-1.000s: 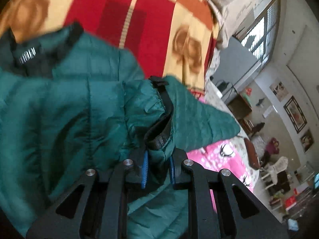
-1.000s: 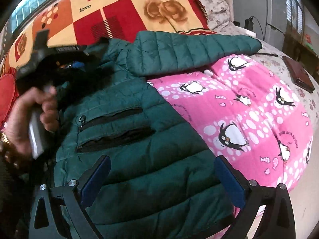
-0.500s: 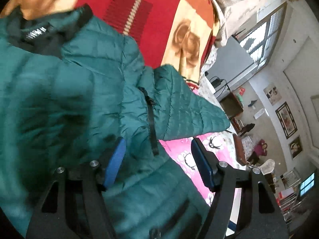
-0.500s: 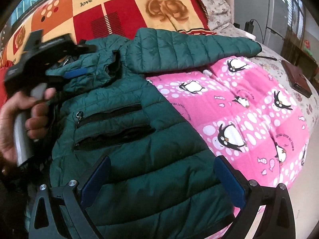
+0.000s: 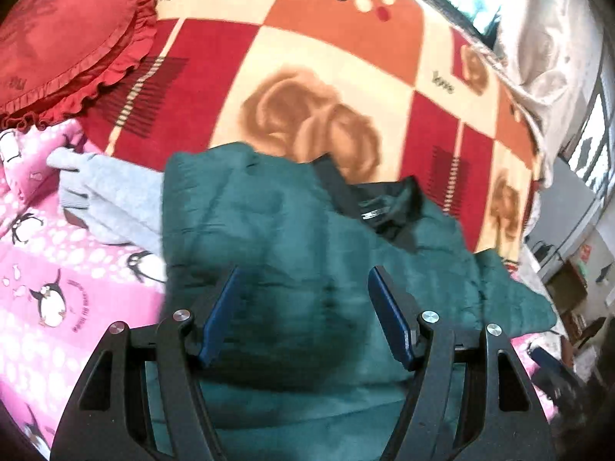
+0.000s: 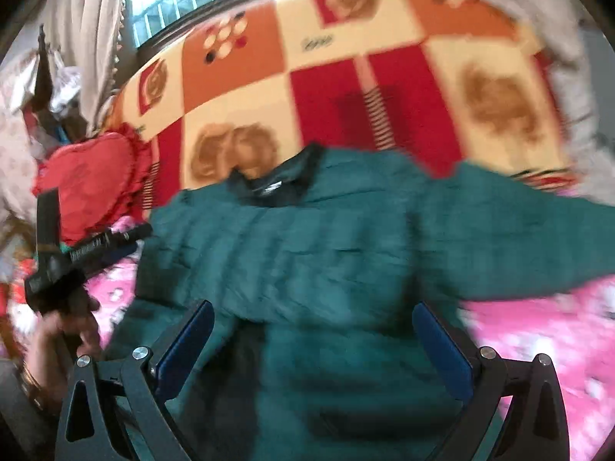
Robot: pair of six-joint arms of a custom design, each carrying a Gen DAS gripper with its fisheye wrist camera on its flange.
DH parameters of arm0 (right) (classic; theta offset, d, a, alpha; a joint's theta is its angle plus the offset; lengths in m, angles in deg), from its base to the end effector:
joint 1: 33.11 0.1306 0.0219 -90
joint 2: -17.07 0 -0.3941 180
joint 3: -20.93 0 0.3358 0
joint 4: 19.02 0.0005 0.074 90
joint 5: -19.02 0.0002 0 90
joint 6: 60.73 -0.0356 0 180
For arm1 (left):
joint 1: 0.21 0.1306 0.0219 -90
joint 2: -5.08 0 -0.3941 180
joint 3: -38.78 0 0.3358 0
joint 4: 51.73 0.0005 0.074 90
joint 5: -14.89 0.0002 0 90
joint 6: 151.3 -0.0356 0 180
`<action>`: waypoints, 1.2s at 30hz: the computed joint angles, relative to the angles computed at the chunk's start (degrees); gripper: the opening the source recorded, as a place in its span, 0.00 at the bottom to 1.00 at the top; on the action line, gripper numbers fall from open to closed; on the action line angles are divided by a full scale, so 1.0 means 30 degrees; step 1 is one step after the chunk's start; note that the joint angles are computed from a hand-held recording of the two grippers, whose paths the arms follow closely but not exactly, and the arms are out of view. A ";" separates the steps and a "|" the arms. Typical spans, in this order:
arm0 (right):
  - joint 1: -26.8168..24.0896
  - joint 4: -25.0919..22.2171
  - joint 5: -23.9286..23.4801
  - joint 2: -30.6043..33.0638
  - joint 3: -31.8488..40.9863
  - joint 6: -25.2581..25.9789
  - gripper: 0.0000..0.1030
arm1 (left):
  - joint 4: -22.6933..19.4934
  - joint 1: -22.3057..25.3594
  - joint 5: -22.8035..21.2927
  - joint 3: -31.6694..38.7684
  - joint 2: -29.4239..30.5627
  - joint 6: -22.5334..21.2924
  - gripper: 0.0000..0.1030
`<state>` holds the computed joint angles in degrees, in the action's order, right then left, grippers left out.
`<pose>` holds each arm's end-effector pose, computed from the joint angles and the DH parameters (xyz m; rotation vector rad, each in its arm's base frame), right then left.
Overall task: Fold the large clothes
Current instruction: 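Lift the sleeve with the left tool, fold it across the jacket body, release, then move the right tool to the other sleeve cuff and grasp it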
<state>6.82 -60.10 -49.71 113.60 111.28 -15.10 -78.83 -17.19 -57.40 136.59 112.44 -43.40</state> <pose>0.3714 0.2934 0.4071 0.2620 2.3278 0.2882 0.5295 -0.1735 0.3865 0.1582 2.2538 -0.6740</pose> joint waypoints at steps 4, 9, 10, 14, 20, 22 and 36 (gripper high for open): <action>-0.2186 -0.0561 -0.2912 0.1987 0.0481 -0.0752 0.94 | -0.0512 0.0112 -0.0026 0.0347 0.0935 -0.0065 0.66; -0.4303 -0.1568 -0.4376 0.3796 0.1693 -0.1395 0.91 | -0.1375 0.0110 0.0857 0.1322 0.2246 0.0643 0.66; -0.4353 -0.2624 -0.3801 0.4481 0.2841 -0.0782 0.91 | -0.1588 0.0030 0.0860 0.1645 0.2436 0.0620 0.66; -0.4310 -0.5195 -0.2885 0.6590 0.6137 0.1063 1.00 | -0.2028 -0.0217 0.0461 0.2309 0.2924 0.0352 0.66; -0.3649 -0.5861 -0.2308 0.6240 0.6532 0.1055 0.98 | -0.2199 0.0000 0.0759 0.1744 0.2312 0.0813 0.66; -0.3252 -0.4870 -0.1213 0.4736 0.5103 0.1109 0.98 | -0.2263 0.0124 0.0600 0.0997 0.1471 0.0795 0.66; -0.9600 -0.6778 0.4569 -0.8033 -0.4784 -0.2599 0.93 | 0.1037 -0.1156 -0.3946 -0.5603 -0.2378 -0.1275 0.66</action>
